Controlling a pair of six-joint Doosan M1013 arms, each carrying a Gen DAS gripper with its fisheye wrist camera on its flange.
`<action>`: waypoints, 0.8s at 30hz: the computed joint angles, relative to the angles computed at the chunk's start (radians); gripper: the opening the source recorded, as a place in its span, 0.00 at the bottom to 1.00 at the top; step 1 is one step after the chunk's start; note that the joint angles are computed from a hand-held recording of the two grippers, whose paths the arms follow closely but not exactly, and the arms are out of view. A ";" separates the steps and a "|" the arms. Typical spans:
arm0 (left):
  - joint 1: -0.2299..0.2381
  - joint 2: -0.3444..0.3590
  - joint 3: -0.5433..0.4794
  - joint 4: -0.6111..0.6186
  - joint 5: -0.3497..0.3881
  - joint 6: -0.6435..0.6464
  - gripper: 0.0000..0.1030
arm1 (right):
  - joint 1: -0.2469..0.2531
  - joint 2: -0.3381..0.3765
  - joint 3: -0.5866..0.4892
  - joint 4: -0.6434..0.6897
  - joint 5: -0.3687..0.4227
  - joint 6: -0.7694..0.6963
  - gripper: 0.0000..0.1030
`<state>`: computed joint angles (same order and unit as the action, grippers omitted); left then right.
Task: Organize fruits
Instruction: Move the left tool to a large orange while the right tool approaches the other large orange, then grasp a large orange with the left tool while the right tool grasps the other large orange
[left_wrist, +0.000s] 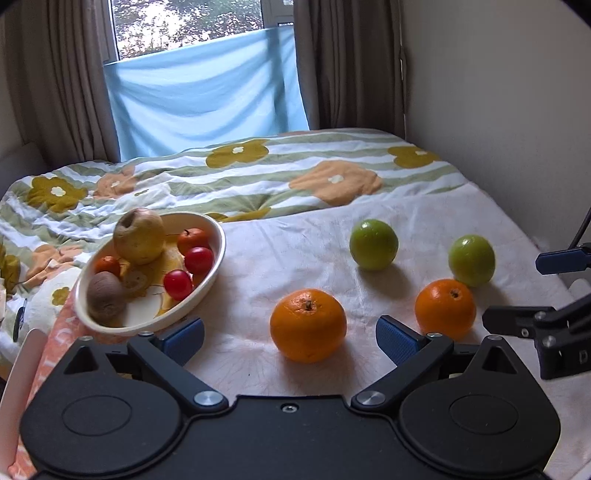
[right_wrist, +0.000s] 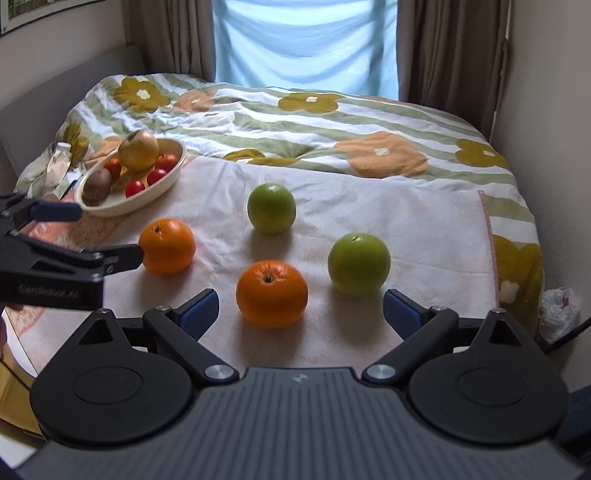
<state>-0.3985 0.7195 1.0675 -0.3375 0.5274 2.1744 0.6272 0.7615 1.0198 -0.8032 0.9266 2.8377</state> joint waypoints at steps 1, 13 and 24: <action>-0.002 0.011 -0.013 0.013 0.005 -0.003 0.98 | -0.003 0.002 0.005 0.006 -0.014 -0.010 1.00; -0.022 0.092 -0.112 0.106 0.069 -0.033 0.90 | -0.026 0.033 -0.002 0.045 -0.083 -0.088 1.00; -0.020 0.112 -0.143 0.090 0.128 -0.024 0.64 | -0.036 0.052 -0.027 0.079 -0.102 -0.121 0.93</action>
<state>-0.4181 0.8315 0.9244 -0.2473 0.6553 2.1505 0.5911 0.8138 0.9928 -0.7238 0.8250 2.7163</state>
